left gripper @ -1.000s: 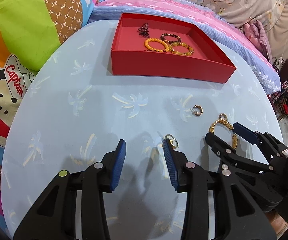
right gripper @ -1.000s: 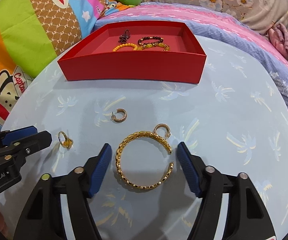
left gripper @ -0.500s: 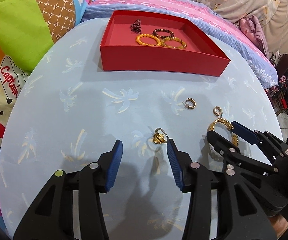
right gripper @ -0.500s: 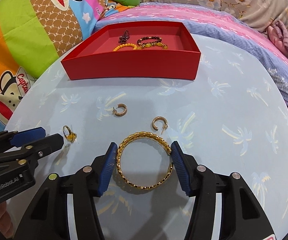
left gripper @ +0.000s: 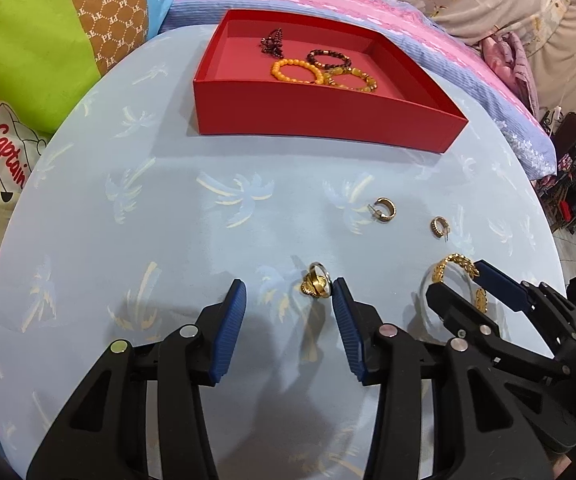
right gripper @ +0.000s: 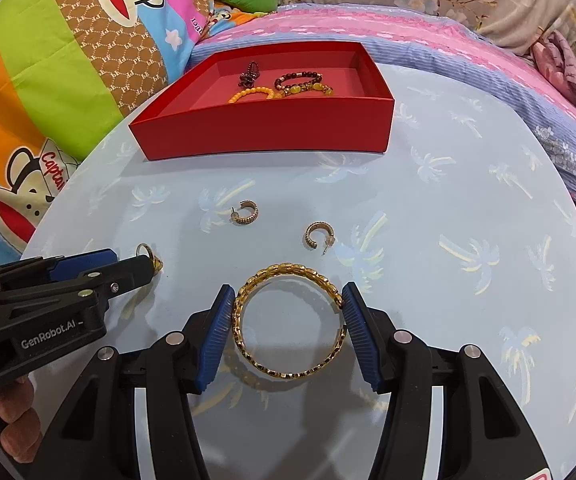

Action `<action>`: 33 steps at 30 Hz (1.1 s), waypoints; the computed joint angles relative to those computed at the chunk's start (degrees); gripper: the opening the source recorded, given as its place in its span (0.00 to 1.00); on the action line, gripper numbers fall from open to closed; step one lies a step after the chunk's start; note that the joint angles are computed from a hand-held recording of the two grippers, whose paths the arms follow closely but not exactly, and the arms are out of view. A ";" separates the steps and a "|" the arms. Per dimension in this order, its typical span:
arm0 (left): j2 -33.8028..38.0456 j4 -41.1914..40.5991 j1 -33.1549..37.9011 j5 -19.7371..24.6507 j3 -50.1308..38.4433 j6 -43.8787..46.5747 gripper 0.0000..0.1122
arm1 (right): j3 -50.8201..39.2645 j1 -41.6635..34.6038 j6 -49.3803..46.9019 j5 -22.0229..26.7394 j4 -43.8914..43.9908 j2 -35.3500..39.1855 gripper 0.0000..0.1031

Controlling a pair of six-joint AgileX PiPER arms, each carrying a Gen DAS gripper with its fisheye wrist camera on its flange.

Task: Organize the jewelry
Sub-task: 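Grasp the gold twisted bangle with the right gripper while the left grasps the gold ring, then carry the twisted bangle and gold ring over the red box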

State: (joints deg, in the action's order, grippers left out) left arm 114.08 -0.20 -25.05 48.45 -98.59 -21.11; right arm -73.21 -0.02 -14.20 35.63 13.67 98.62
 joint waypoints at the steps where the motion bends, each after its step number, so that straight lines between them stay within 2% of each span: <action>1: -0.01 -0.29 0.09 -0.08 -0.02 0.13 0.37 | -0.03 0.02 0.05 0.04 -0.02 0.02 0.51; 4: 0.24 -2.32 0.59 -0.45 -0.27 1.75 0.35 | -0.23 0.13 0.29 0.31 -0.04 0.12 0.51; 11: 1.11 -4.36 1.15 0.01 -1.33 4.30 0.10 | -0.06 0.15 0.18 0.27 0.16 0.06 0.52; 14: 0.88 -5.32 1.08 -0.44 -0.92 5.60 0.04 | -0.08 0.21 0.20 0.28 0.15 0.05 0.51; 24: 0.00 -5.29 0.73 -0.50 -1.78 6.42 0.03 | -0.40 0.23 -0.59 0.82 1.28 -0.76 0.52; 33: 1.09 -5.34 2.00 1.67 -7.35 6.67 0.03 | -5.68 -1.06 -2.11 3.24 3.97 0.23 0.51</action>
